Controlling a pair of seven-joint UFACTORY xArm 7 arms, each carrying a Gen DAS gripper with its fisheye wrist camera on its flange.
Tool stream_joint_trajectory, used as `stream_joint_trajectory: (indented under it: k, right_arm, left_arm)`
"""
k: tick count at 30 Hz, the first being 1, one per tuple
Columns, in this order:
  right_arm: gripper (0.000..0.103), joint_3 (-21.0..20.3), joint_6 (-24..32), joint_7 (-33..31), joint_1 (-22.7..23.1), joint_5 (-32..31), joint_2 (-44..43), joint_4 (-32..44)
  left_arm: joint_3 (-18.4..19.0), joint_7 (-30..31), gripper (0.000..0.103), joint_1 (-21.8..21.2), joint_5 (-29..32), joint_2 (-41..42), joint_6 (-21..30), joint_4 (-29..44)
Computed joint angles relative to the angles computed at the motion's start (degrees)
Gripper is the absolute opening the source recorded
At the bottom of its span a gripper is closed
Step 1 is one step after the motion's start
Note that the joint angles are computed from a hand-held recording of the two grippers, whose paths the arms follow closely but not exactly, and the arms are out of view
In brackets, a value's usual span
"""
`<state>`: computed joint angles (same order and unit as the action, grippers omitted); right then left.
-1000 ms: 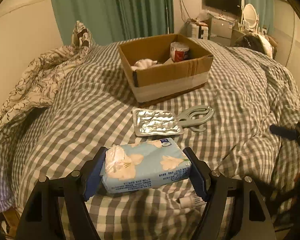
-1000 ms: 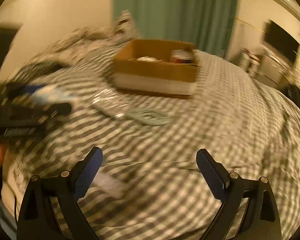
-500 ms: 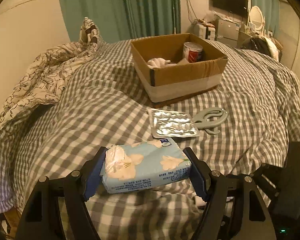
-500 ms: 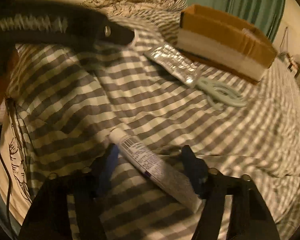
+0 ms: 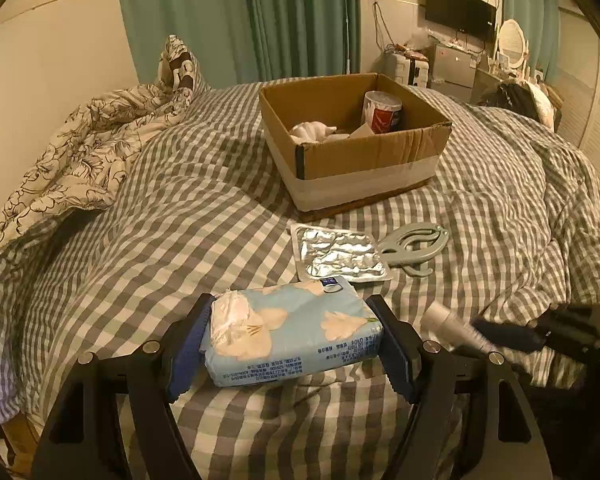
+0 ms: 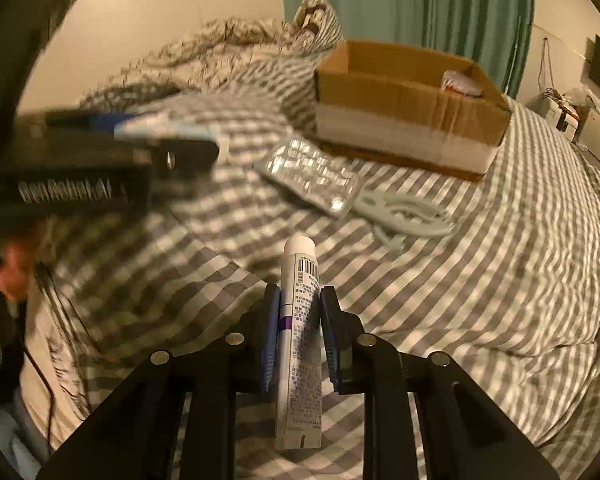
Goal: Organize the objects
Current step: 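Carry the tissue pack and toothpaste tube over the box and release both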
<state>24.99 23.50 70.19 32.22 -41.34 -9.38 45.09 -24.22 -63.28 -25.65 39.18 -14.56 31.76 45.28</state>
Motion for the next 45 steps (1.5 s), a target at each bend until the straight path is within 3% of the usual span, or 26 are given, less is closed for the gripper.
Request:
stream_joint_trajectory:
  k: [14,26,34,42,45]
  right_arm:
    - [0.019,0.1,3.0,-4.9,-7.7,2.5,-9.5,1.2]
    - [0.019,-1.8,2.1,-11.7,-15.4,-1.5,-2.8,14.9]
    - [0.019,-6.8,5.1,-14.0,-13.0,-6.1,7.9,27.9]
    - [0.019,-13.6,2.0,-20.7,-10.4,1.9,18.9,34.5]
    - [0.019,-15.8,1.3,-21.3,-9.1,4.1,22.5,35.7]
  left_arm:
    - [0.9,-2.0,0.077,0.4,3.8,5.2,-1.0,7.3]
    - [7.9,-2.8,0.077,-4.6,12.1,18.4,0.1,27.0]
    - [14.3,3.9,0.077,-9.9,12.0,31.7,3.9,44.6]
    - [18.7,9.7,0.077,-11.0,3.2,41.5,0.7,52.2]
    - [19.5,13.3,0.077,-11.4,-0.9,45.1,1.6,55.2]
